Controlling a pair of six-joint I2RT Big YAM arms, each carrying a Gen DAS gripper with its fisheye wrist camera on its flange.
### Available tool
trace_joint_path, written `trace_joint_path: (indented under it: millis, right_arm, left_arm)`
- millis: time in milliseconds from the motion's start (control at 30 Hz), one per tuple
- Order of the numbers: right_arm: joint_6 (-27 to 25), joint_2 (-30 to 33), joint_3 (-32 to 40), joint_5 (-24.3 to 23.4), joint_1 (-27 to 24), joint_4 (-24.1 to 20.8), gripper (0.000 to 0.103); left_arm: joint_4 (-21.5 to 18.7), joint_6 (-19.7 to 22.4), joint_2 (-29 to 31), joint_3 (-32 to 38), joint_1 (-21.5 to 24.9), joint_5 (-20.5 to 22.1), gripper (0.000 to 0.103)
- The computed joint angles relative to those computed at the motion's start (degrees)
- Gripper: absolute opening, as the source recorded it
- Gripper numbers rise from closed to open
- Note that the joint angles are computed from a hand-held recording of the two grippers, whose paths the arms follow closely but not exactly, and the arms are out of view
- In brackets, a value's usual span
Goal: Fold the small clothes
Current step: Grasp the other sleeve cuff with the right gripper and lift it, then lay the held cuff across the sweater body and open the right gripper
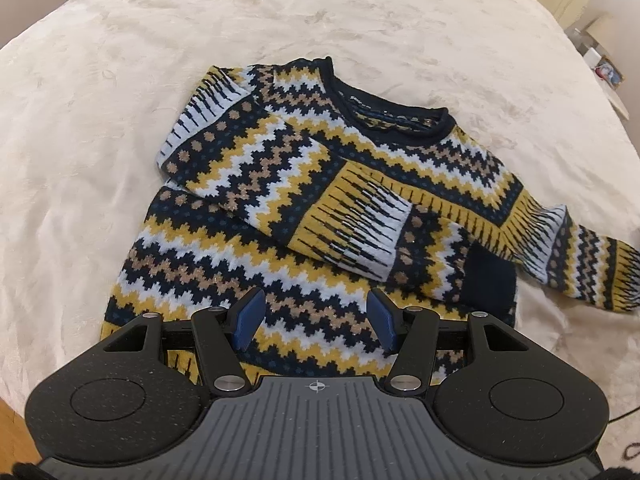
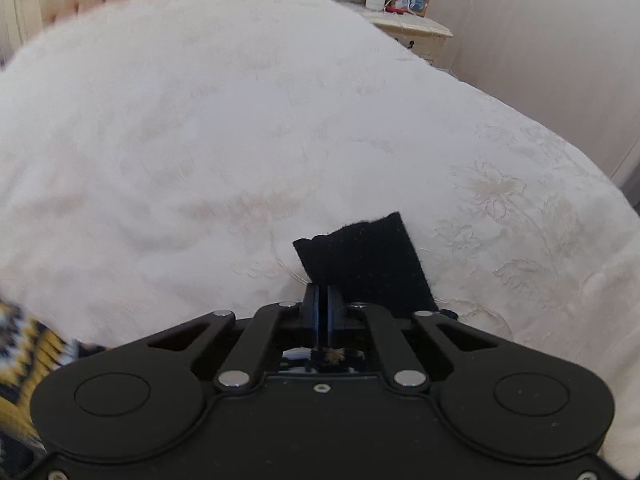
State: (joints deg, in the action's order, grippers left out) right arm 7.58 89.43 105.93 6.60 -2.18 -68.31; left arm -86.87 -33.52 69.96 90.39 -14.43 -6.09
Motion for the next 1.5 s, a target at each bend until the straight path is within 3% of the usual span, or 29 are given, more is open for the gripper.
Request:
trace_joint_path:
  millis: [200,400,700,833,1100,1167,1333,1433,1500]
  right_arm:
    - [3.7,-3.6,0.4,-8.0,3.0,3.7,0.008]
    - [7.1,-5.4,2.3,-13.3,11.3,5.7,0.008]
    - [10.7,-3.2,2.7,-16.7,25.6,10.2,0.008]
    - [10.5,-0.7,2.5,-19.3,29.4,12.2,0.008]
    - [6.0,3.1,1.0,-18.9,36.7,10.0,0.01]
    - [4.5,3.7,0.4,-17.7,38.5,9.0,0.019]
    - [1.7,4.7,-0.2,-15.4,42.9,5.8,0.021]
    - [2.3,3.4,-2.4,-15.9,43.7,5.7,0.048]
    - [3.8,2.3,-3.9,-15.5,43.7,5.7,0.048]
  left_arm:
    - [1.5,2.7,-0.5,-0.9,1.9,2.0,0.054]
    - [2.9,7.2,-1.7,-2.2,5.7,4.4,0.054]
    - [3.5,15.1,-4.1,-5.1,15.3,7.2,0.054]
    - [3.5,18.5,-4.6,-6.0,20.7,8.4,0.054]
    - [4.0,25.0,-4.1,-7.0,28.7,10.3,0.054]
    - [4.4,25.3,-3.8,-7.0,29.4,11.5,0.054]
    - [5.7,25.3,-2.7,-6.9,30.5,15.5,0.055]
    - [6.8,25.9,-1.8,-6.7,29.5,15.9,0.055]
    - [7.8,26.6,-1.1,-6.5,28.6,16.4,0.055]
